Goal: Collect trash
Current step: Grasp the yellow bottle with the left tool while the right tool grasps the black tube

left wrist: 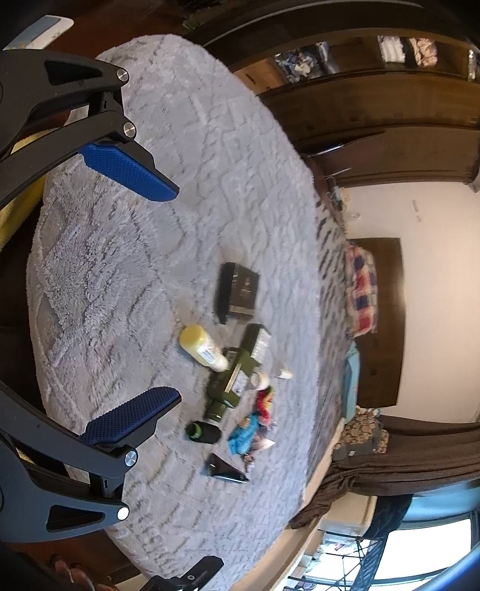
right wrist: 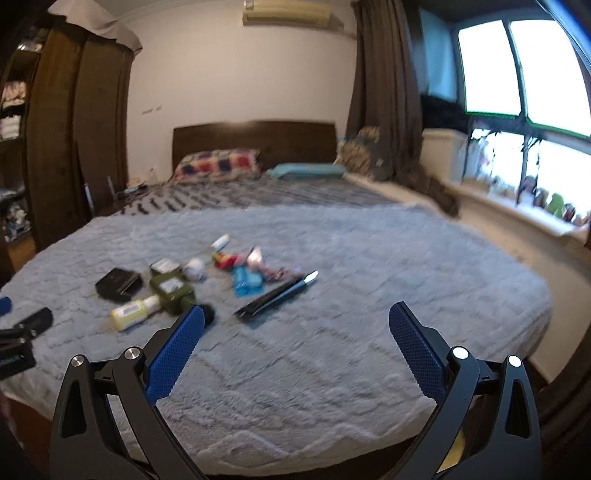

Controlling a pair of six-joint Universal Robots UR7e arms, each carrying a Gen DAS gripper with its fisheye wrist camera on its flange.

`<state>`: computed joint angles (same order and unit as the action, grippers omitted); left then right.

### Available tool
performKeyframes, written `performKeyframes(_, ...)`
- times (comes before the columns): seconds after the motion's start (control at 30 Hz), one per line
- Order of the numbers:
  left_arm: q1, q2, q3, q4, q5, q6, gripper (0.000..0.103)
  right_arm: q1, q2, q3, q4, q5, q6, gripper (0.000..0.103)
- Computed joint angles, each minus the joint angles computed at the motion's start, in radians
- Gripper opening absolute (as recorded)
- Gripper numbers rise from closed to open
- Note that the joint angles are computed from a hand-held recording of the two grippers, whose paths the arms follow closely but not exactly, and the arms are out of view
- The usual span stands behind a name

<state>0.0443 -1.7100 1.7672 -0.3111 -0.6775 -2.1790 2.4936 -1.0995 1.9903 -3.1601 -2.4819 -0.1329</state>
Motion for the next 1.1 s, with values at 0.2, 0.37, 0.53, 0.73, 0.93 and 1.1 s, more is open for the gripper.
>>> performKeyframes(0.2, 0.079, -0.057, 0.074, -0.131, 0.019, 0.161, 0.095, -0.051, 0.032, -0.002, 0.090, 0.006, 0.056, 0.100)
performKeyframes(0.37, 0.169, -0.088, 0.126, -0.284, 0.080, 0.339, 0.095, -0.098, 0.066, -0.024, 0.134, 0.027, 0.128, 0.100)
performKeyframes(0.53, 0.261, -0.097, 0.164, -0.503, 0.147, 0.569, 0.095, -0.142, 0.111, -0.084, 0.175, 0.081, 0.139, 0.100)
performKeyframes(0.73, 0.371, -0.064, 0.177, -0.731, 0.187, 0.787, 0.093, -0.181, 0.167, -0.198, 0.238, 0.142, 0.181, 0.083)
performKeyframes(0.93, 0.429, -0.058, 0.195, -0.932, 0.183, 0.944, 0.079, -0.229, 0.222, -0.287, 0.363, 0.147, 0.276, 0.059)
performKeyframes(1.1, 0.467, -0.055, 0.205, -1.038, 0.186, 1.021, 0.067, -0.239, 0.245, -0.321, 0.380, 0.139, 0.271, 0.045)
